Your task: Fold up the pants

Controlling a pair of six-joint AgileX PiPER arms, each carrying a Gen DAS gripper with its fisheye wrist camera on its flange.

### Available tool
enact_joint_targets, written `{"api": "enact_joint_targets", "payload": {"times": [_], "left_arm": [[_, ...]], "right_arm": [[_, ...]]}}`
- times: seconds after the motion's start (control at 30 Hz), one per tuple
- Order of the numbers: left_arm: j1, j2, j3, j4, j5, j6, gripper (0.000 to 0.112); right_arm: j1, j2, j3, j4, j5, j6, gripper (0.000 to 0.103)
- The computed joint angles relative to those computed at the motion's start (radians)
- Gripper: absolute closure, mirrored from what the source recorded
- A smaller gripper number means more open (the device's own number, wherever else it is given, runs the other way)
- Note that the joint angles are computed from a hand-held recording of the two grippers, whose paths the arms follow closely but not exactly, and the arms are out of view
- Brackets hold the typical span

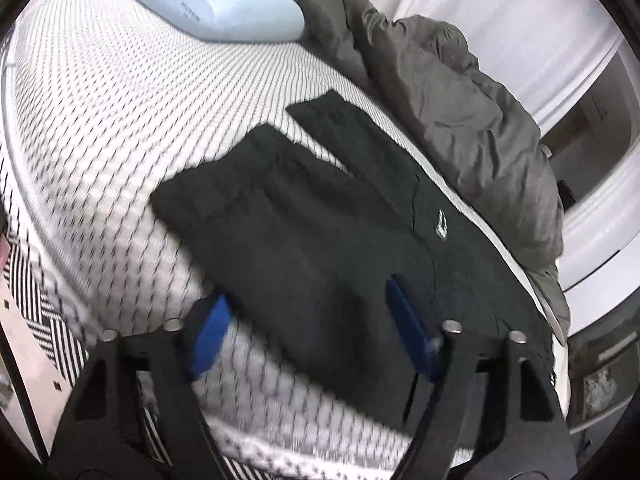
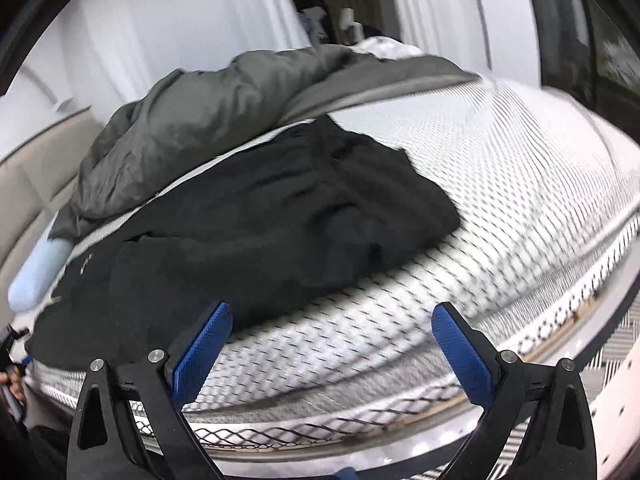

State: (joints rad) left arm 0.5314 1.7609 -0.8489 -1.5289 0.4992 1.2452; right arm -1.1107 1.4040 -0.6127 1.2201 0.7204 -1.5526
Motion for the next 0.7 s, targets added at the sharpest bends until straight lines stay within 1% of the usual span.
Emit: {"api": "enact_joint_targets", "payload": {"times": [0.03,0.07,0.1,0.13,0.17,0.2,0.23,0.27,0.3,0.33,0.37,0.4,0.43,0.47,0.5,0.53,0.57,0.6,0.63,0.7], "left_arm": [[-0.018,0.005,-0.013,0.0,-0.016,-0.016,0.057],[-0.027,0.013,-0.028,0.017,-0.027,-0.042,0.069],[-0.041,0.025,-0.047,0.023,-0.043,-0.064,0.077],[-0.056,0.035,-0.064,0.021,-0.07,-0.081,0.091],[-0.074,0.039,-0.074,0.012,-0.096,-0.092,0.104],[-0.072,0.047,-0.083,-0.013,-0.11,-0.079,0.108],[-0.102,0.049,-0.098,-0.023,-0.131,-0.106,0.11],[-0.102,0.05,-0.105,-0.023,-0.128,-0.119,0.111],[-0.091,0.05,-0.11,-0.031,-0.12,-0.116,0.111],[-0.079,0.032,-0.093,-0.056,-0.123,-0.085,0.111],[-0.071,0.027,-0.093,-0.058,-0.126,-0.079,0.111],[-0.062,0.019,-0.091,-0.066,-0.132,-0.064,0.112],[-0.047,0.006,-0.081,-0.066,-0.134,-0.048,0.112],[-0.042,-0.002,-0.075,-0.065,-0.144,-0.039,0.112],[-0.038,-0.008,-0.069,-0.051,-0.163,-0.038,0.111],[-0.042,-0.006,-0.07,0.002,-0.194,-0.073,0.111],[-0.037,-0.004,-0.066,0.026,-0.198,-0.083,0.111],[-0.045,0.011,-0.073,0.089,-0.208,-0.133,0.111],[-0.045,0.022,-0.073,0.119,-0.209,-0.149,0.111],[-0.05,0.04,-0.079,0.142,-0.208,-0.163,0.111]], "right_arm": [[-0.019,0.02,-0.01,0.005,0.012,0.004,0.002],[-0.053,0.056,-0.029,0.024,0.041,-0.001,0.003],[-0.068,0.087,-0.052,0.03,0.063,0.013,0.006],[-0.077,0.119,-0.08,0.033,0.091,0.036,0.013],[-0.076,0.144,-0.107,0.042,0.111,0.059,0.016],[-0.067,0.157,-0.124,0.053,0.117,0.07,0.016],[-0.05,0.169,-0.142,0.058,0.115,0.084,0.018],[-0.022,0.192,-0.169,0.067,0.105,0.107,0.023],[-0.003,0.215,-0.193,0.067,0.105,0.138,0.026],[0.011,0.247,-0.223,0.068,0.118,0.172,0.034],[0.026,0.283,-0.26,0.066,0.137,0.217,0.044],[0.044,0.314,-0.297,0.051,0.143,0.283,0.051],[0.06,0.329,-0.321,0.039,0.144,0.325,0.066],[0.08,0.336,-0.338,0.037,0.133,0.346,0.077],[0.094,0.337,-0.345,0.037,0.123,0.346,0.079],[0.101,0.319,-0.335,0.031,0.115,0.326,0.084],[0.101,0.296,-0.314,0.036,0.1,0.29,0.087],[0.097,0.271,-0.291,0.031,0.082,0.267,0.087],[0.08,0.262,-0.276,0.024,0.08,0.252,0.088],[0.026,0.303,-0.273,0.026,0.119,0.256,0.088]]}}
